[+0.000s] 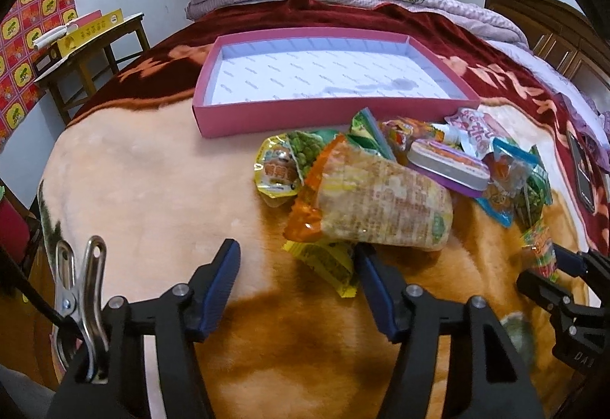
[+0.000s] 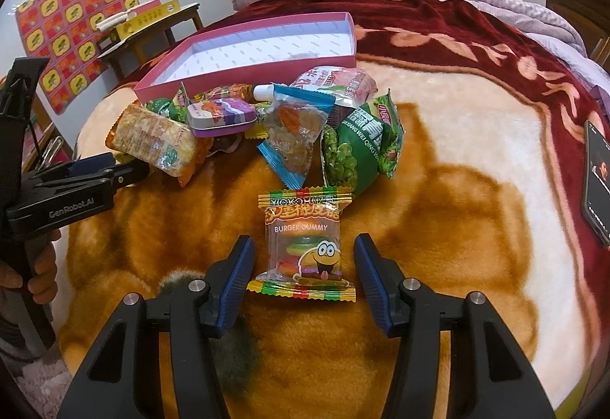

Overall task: Organize snacks
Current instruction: 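Close the right tool on the Burger Gummy packet while the left tool grasps the small yellow packet, then lift and carry both held packets over the pink tray with both tools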

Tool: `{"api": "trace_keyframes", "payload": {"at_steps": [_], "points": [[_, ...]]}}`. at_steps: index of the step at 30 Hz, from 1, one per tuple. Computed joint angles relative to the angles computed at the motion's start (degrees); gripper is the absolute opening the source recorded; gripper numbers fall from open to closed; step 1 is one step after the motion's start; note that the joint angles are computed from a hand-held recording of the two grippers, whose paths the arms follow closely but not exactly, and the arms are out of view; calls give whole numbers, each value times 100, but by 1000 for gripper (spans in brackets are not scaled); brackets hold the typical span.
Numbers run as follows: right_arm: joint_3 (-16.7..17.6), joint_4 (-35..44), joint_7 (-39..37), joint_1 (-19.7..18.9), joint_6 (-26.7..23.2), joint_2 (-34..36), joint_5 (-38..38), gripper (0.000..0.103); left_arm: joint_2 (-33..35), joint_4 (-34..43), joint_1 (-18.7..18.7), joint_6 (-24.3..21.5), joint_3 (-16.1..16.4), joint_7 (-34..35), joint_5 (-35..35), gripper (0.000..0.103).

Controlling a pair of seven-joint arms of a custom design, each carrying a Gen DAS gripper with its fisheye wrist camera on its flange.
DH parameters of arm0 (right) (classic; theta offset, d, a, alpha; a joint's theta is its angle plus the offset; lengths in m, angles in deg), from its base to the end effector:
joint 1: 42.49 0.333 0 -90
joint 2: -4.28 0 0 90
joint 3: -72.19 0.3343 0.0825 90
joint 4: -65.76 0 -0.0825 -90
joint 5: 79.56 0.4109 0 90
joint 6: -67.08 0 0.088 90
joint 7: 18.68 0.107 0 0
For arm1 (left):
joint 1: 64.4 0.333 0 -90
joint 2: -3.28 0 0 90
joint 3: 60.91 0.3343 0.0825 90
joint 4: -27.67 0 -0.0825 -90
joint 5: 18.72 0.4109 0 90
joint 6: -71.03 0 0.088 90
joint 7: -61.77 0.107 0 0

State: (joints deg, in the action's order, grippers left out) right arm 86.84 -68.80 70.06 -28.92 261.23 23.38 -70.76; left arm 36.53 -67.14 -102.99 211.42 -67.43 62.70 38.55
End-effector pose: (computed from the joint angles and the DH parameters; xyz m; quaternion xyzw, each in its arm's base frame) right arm 0.5197 0.2565 0.2701 -0.7561 0.5534 -0.1430 0.3189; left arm 0.5274 -0.5130 0.2956 -0.6892 0.6431 -0.2148 0.2555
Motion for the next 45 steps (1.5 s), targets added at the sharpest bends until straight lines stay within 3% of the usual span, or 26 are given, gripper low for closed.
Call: {"api": "trace_keyframes", "payload": {"at_steps": [4, 11, 13, 18, 24, 25, 34, 45], "points": [[-172, 2, -71, 209, 3, -15, 95, 56, 3, 1, 8, 43, -7, 8, -17, 58], [-380, 10, -234, 479, -35, -39, 310, 56, -95, -103, 34, 52, -26, 15, -132, 29], [-434, 17, -275, 553, -45, -41, 376, 56, -155, -177, 38, 36, -24, -45, -121, 27], [-633, 22, -371, 810, -94, -76, 622, 52, -299, -358, 54, -16, -38, -232, -22, 27], [340, -79, 33, -287, -11, -96, 134, 50, -482, -581, 91, -9, -72, -547, 223, 26], [480, -101, 114, -448, 34, -98, -6, 44, -506, -608, 105, -3, -84, -585, 256, 26], [251, -264, 458, -226, 345, -281, -464, 40, -750, -872, 180, 38, -176, -975, 624, 26], [210, -330, 968, -277, 551, -404, -1155, 39, -1086, -1206, 263, 206, -277, -1424, 1163, 26]]}}
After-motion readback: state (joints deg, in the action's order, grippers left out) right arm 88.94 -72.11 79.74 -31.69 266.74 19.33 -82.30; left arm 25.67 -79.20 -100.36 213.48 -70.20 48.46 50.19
